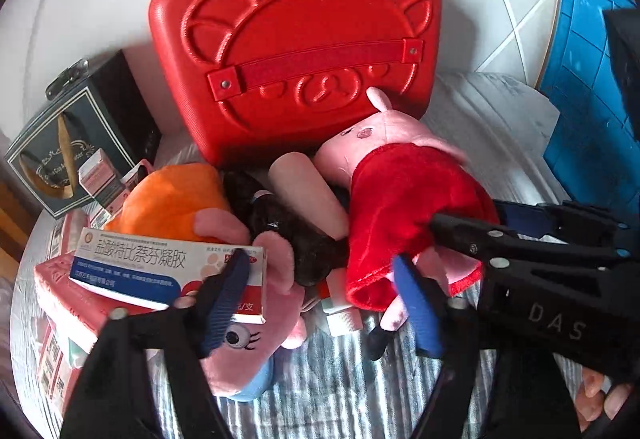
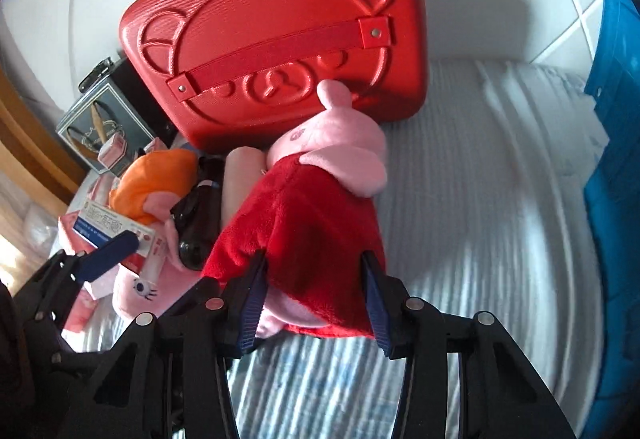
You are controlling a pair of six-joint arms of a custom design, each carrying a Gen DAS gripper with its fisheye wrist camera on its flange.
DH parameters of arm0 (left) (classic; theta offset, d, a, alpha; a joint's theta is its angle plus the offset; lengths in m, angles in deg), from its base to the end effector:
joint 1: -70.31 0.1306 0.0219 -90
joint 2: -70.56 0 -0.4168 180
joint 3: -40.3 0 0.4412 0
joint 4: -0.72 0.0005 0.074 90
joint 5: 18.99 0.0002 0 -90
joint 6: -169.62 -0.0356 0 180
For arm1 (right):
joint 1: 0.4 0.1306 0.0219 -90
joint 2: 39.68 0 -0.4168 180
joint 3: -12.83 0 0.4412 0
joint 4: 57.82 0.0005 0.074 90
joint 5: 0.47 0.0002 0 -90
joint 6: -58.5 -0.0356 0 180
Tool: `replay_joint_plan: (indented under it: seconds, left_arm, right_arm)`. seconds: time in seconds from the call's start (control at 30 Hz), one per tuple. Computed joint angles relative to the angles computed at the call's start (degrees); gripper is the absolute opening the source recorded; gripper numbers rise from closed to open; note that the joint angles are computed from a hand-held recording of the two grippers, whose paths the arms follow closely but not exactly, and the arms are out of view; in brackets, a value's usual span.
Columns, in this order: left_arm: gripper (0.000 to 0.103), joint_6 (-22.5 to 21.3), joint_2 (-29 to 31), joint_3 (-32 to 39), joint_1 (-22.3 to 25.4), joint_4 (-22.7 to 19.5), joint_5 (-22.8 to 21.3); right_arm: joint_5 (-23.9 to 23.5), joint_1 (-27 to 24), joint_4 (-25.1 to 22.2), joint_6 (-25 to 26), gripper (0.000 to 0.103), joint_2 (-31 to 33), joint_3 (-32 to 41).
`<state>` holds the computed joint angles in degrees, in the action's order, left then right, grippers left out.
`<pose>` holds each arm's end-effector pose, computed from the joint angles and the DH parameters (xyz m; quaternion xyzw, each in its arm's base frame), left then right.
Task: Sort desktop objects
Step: 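Reach both tools toward the Peppa Pig plush in the red dress, then grasp the Peppa Pig plush with the right tool and lift it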
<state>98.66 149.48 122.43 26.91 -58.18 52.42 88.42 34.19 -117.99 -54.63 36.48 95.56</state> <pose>0.3292 -0.2964 0.4752 0.1524 0.9318 -0.0189 0.3289 0.3501 0.2416 0.4975 -0.0979 0.9449 0.1588 0.2691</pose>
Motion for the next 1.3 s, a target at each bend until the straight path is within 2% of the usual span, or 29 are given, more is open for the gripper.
replay_joint_plan:
  seconds: [0.03, 0.07, 0.1, 0.13, 0.17, 0.2, 0.27, 0.3, 0.37, 0.57, 0.67, 0.7, 0.73, 0.77, 0.8, 0.83, 0.9, 0.97, 1.07, 1.13, 1.17, 1.3]
  left_arm:
    - [0.046, 0.0, 0.0, 0.0, 0.1, -0.2, 0.5]
    - [0.039, 0.9, 0.1, 0.2, 0.3, -1.1, 1.6]
    - [0.026, 1.6, 0.1, 0.2, 0.8, -1.7, 4.0]
    - [0.020, 2.3, -0.2, 0.0, 1.2, -2.1, 5.6]
    - [0.019, 4.5, -0.4, -0.2, 0.9, -3.0, 5.0]
    - [0.019, 4.7, -1.1, -0.8, 0.6, -3.3, 4.6]
    - [0.019, 5.1, -2.9, -1.7, 0.0, -4.1, 4.4]
    - [0.019, 5.7, -4.0, -2.1, -0.7, -5.0, 4.1]
    - [0.019, 6.7, -5.8, -2.7, -1.5, -6.5, 3.4]
    - [0.019, 11.3, -11.5, -4.1, -4.4, -11.8, 1.1]
    - [0.021, 13.9, -13.1, -4.6, -5.8, -14.1, 2.2]
    - [0.032, 14.9, -13.5, -4.8, -6.3, -14.9, 3.0]
    - [0.049, 16.3, -13.8, -5.0, -7.4, -15.9, 2.9]
    - [0.059, 17.4, -14.1, -5.2, -8.4, -16.3, 2.5]
    - [0.073, 18.8, -14.5, -5.6, -9.8, -16.4, 1.7]
    - [0.077, 19.9, -14.7, -5.8, -10.8, -16.4, 1.3]
    - [0.077, 21.8, -14.6, -6.0, -12.7, -16.0, 2.1]
    - [0.077, 23.1, -13.7, -5.8, -14.3, -15.9, 2.3]
    - [0.077, 23.7, -11.5, -5.4, -16.1, -15.5, 2.1]
    - [0.077, 23.7, -10.5, -5.7, -16.3, -14.8, 3.0]
    - [0.077, 23.7, -9.8, -5.8, -16.4, -14.5, 3.4]
    - [0.079, 22.9, -7.2, -7.1, -16.0, -13.4, 5.0]
  right_arm:
    - [1.0, 0.6, -0.1, 0.5, 0.037, 0.0, 0.3]
    - [2.4, 1.4, -0.6, 0.9, 0.035, -0.2, 0.5]
    - [3.1, 1.9, -1.0, 1.1, 0.030, -0.5, 0.6]
    - [3.3, 2.3, -1.4, 1.0, 0.025, -1.0, 0.4]
    - [3.4, 2.5, -1.5, 0.7, 0.018, -1.6, -0.1]
    - [3.9, 2.9, -2.0, 0.2, 0.004, -2.3, -0.5]
    - [4.0, 3.6, -3.0, -1.4, 0.004, -4.4, -1.7]
    - [1.8, 3.4, -4.0, -0.9, 0.004, -5.2, -2.0]
    - [0.2, 4.7, -5.4, -2.3, 0.004, -7.1, -3.0]
    - [-2.7, 12.8, -8.2, -8.7, 0.005, -12.4, -4.4]
    - [-3.2, 16.5, -9.1, -13.4, 0.015, -14.7, -6.0]
    - [-1.7, 17.6, -9.9, -14.7, 0.027, -15.6, -6.3]
    - [0.8, 18.8, -11.1, -16.0, 0.043, -16.6, -6.5]
    - [2.7, 19.5, -12.0, -17.1, 0.050, -17.6, -6.6]
    - [4.5, 20.0, -12.8, -18.0, 0.060, -18.8, -6.8]
    - [6.5, 20.4, -14.4, -18.6, 0.062, -19.8, -6.9]
    - [10.5, 20.9, -17.6, -19.2, 0.062, -20.6, -6.9]
    - [12.5, 20.0, -19.9, -20.0, 0.063, -21.7, -7.5]
    - [12.2, 16.5, -20.6, -18.6, 0.072, -23.1, -8.7]
    - [11.3, 13.8, -20.3, -15.8, 0.085, -23.4, -9.3]
    - [10.7, 12.6, -19.9, -14.4, 0.088, -23.5, -9.7]
    - [6.5, 7.2, -16.7, -8.8, 0.093, -23.2, -11.9]
